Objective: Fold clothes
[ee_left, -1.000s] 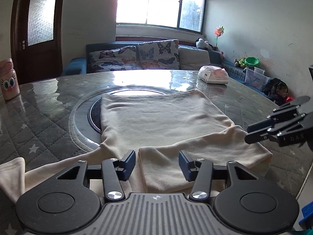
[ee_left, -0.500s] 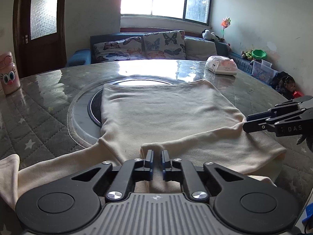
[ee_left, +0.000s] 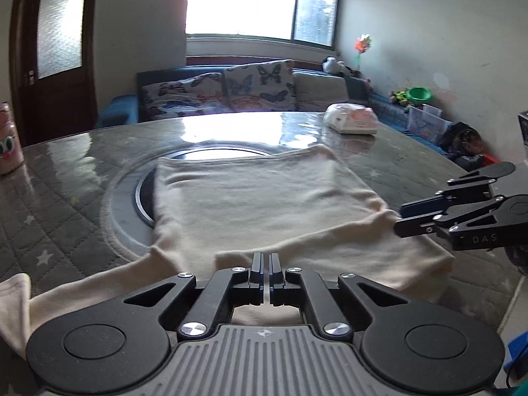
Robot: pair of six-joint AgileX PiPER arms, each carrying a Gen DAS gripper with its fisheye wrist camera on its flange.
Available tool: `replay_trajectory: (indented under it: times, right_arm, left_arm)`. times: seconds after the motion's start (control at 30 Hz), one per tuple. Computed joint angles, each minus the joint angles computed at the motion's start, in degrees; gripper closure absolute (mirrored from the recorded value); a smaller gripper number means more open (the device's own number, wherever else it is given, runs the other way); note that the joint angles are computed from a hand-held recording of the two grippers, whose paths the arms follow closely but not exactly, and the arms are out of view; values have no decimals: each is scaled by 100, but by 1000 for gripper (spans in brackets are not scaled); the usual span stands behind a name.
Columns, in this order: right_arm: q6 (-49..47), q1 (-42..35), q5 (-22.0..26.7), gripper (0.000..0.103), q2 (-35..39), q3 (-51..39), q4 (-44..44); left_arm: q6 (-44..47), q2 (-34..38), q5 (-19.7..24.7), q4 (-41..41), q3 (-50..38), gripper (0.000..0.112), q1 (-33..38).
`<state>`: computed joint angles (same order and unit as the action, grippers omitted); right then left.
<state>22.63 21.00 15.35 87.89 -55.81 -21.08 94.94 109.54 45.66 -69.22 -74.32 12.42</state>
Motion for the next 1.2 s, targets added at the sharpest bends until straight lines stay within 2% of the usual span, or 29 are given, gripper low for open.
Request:
replay_trajectory:
  times: [0.07,0.17,0.27,0.4,0.53,0.7,0.87,0.97,1.03,1.1,1.2]
  right_arm:
    - [-481,78,47,78,-105,86,415]
    - [-959,191,126,78,-136,196,863]
    - [-870,298,209,77,-119,231,650]
    - [-1297,208,196,76,-97,45,986]
    - [-1231,115,95,75,117,-200,893]
    - [-1539,-58,35,74,538,-547,1301]
    - [-1655,-82,140,73,667,-624,1414]
    - [-1689,-41,146,69,631,-622,1415]
    - [-1688,-2,153,68,611,-638,1409]
    - [-1687,38,163,64,595,-658,1406]
    - [-1779,92,197,61,595,-708,1484]
  left_arm:
    - [136,-47,102,-9,115,108,18]
    - [194,-57,-37,104,251,108,-3]
    - [54,7,-118,243,225,107,58]
    - [-108,37,-49,193,41,105,116]
    - [-328,186,-98,78,-217,105,-20]
    - [-878,468,-463,323,-521,105,-204]
    - [-700,399,-286,128,-433,99,32]
    - [-670,338,-364,-31,-446,97,202]
    - [-712,326,-670,-147,-479,91,276]
    - [-732,307,-1147,-277,-491,76,323]
    - [-729,354,-1833,-399,-555,68,368]
